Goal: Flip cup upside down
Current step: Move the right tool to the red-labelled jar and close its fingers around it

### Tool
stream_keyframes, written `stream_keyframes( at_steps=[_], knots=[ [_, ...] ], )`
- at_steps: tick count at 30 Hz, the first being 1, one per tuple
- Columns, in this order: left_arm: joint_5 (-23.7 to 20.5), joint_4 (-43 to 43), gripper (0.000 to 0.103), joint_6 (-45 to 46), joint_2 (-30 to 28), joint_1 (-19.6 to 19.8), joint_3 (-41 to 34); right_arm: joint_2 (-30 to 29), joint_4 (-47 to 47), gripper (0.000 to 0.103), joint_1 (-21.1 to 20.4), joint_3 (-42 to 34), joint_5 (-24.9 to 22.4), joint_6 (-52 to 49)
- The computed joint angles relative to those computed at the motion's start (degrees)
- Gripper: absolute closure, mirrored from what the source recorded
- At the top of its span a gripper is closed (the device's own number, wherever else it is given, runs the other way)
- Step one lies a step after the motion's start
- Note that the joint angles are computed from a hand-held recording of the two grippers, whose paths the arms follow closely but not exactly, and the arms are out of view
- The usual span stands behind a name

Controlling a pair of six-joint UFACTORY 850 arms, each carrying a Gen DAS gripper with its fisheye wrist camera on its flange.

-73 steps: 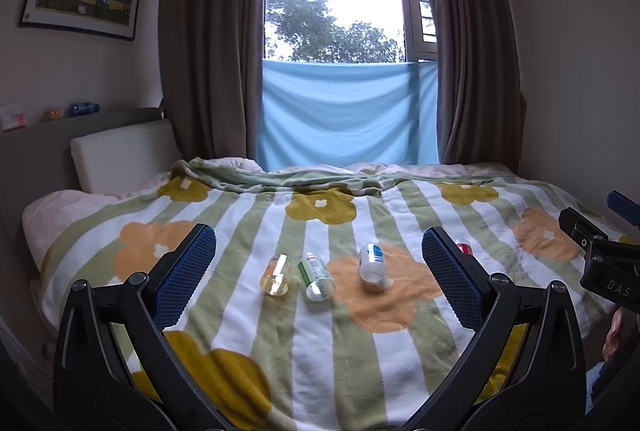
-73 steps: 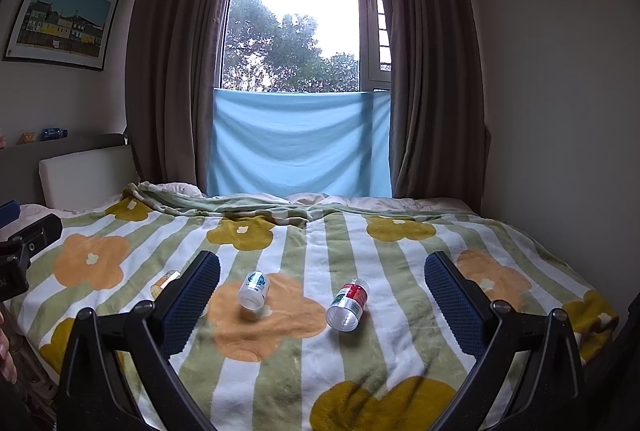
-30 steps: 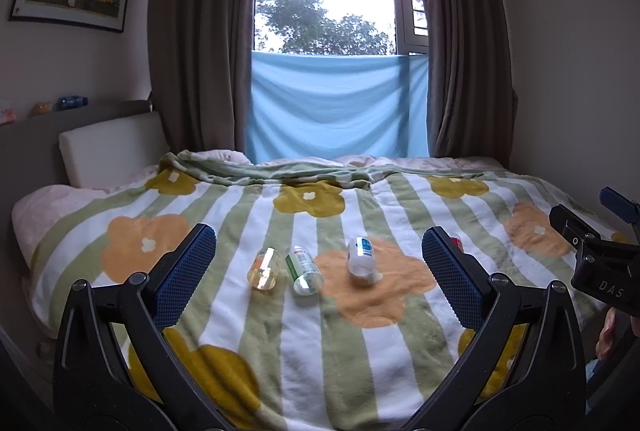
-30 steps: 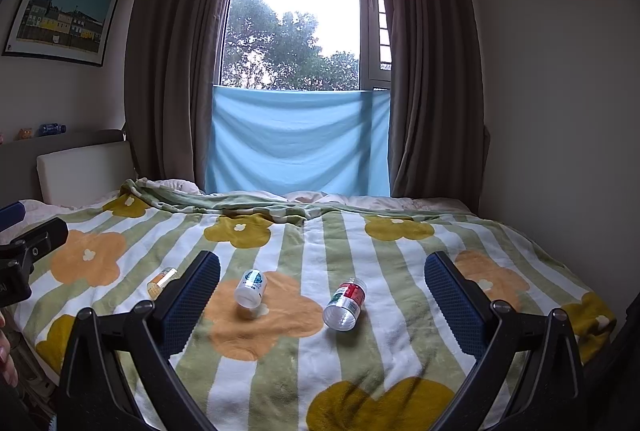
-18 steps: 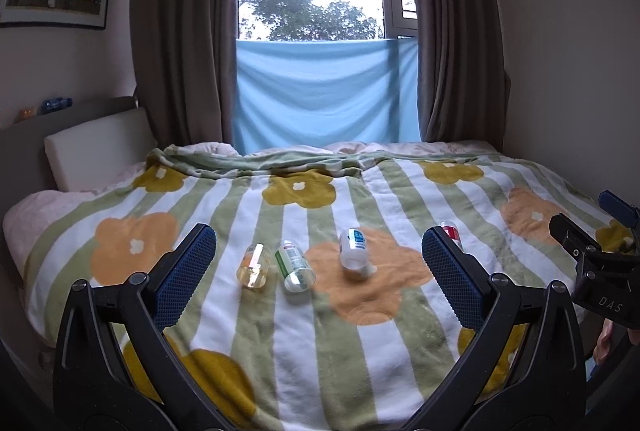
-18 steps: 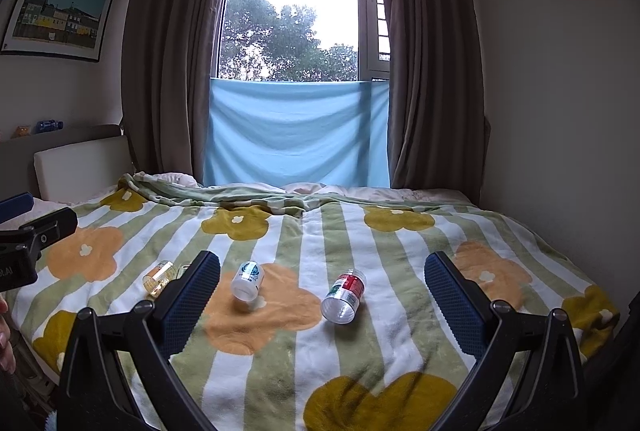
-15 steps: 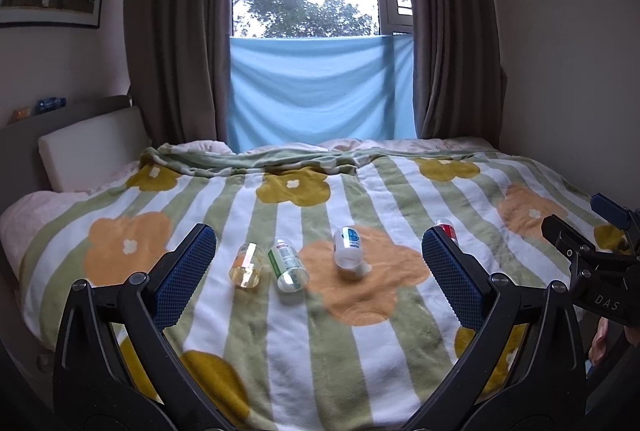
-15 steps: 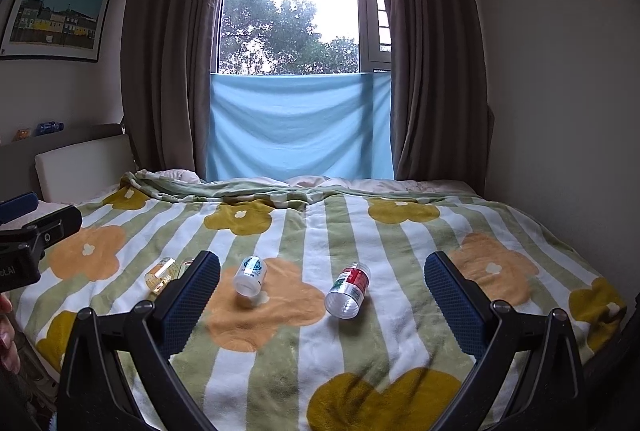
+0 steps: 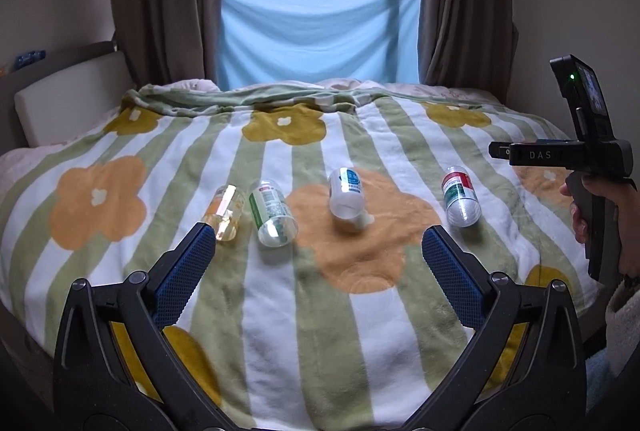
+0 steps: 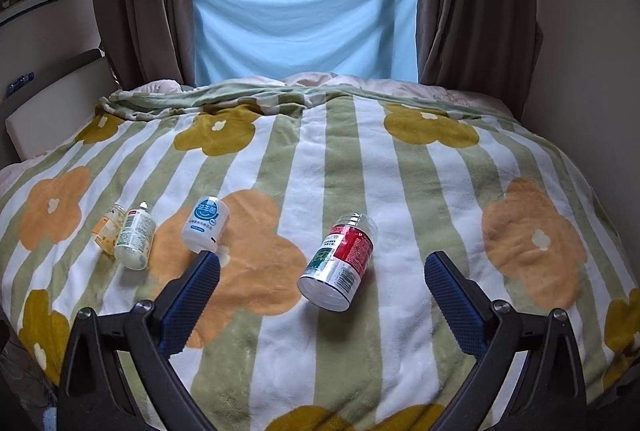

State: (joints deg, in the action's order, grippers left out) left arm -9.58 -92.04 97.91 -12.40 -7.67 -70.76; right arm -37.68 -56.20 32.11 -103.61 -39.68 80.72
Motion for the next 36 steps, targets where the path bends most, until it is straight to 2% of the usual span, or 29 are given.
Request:
stream_keyframes(
  at_steps=[4,8,12,14,15,16,21,23,26,30,34,36],
  knots=[
    [0.37,11.27,0.000,-12.27,-3.62,0.11,-2.29,-8.04,20.63,0.001,-5.76,-10.42,1.19,-18.03],
    [0.34,23.22,0.000,-24.08,-6.59,0.31,-4.24,-15.38,37.93,0.001,-10.43,-19.56,-0.99,-28.91],
    [-0.31,36.03,0.000,-36.63,-9.22,0.52,-5.98,-21.37,46.15,0.001,-12.64,-27.68,-4.97,-33.02],
    [-0.82,40.63,0.000,-41.35,-10.26,0.58,-6.55,-23.88,48.33,0.007,-13.21,-31.36,-6.55,-34.11],
    [-1.20,42.42,0.000,-43.23,-10.74,0.68,-6.86,-24.97,49.10,0.014,-13.42,-32.99,-7.42,-34.62],
    [-1.49,43.40,0.000,-44.34,-11.09,0.76,-6.99,-25.70,49.59,0.021,-13.49,-33.99,-8.00,-34.98],
    [-2.99,48.03,0.000,-49.24,-12.03,1.07,-7.48,-27.47,51.94,0.037,-13.95,-35.84,-8.78,-35.93],
    [-3.54,50.19,0.000,-51.48,-12.15,1.18,-7.70,-27.22,51.68,0.037,-13.93,-35.33,-8.30,-35.86],
    [-5.24,47.70,0.000,-49.46,-11.78,1.77,-7.69,-27.04,52.01,0.037,-13.62,-35.60,-8.71,-37.16],
    [-5.35,47.26,0.000,-49.13,-10.76,2.14,-7.08,-25.61,52.27,0.038,-12.69,-34.66,-7.89,-38.06],
    [-4.04,41.81,0.000,-43.70,-8.38,2.46,-4.97,-24.85,53.97,0.038,-10.83,-35.83,-7.59,-42.44],
    [-4.32,40.53,0.000,-42.33,-7.53,2.80,-4.44,-25.87,54.96,0.038,-9.19,-38.82,-9.02,-46.09]
  ],
)
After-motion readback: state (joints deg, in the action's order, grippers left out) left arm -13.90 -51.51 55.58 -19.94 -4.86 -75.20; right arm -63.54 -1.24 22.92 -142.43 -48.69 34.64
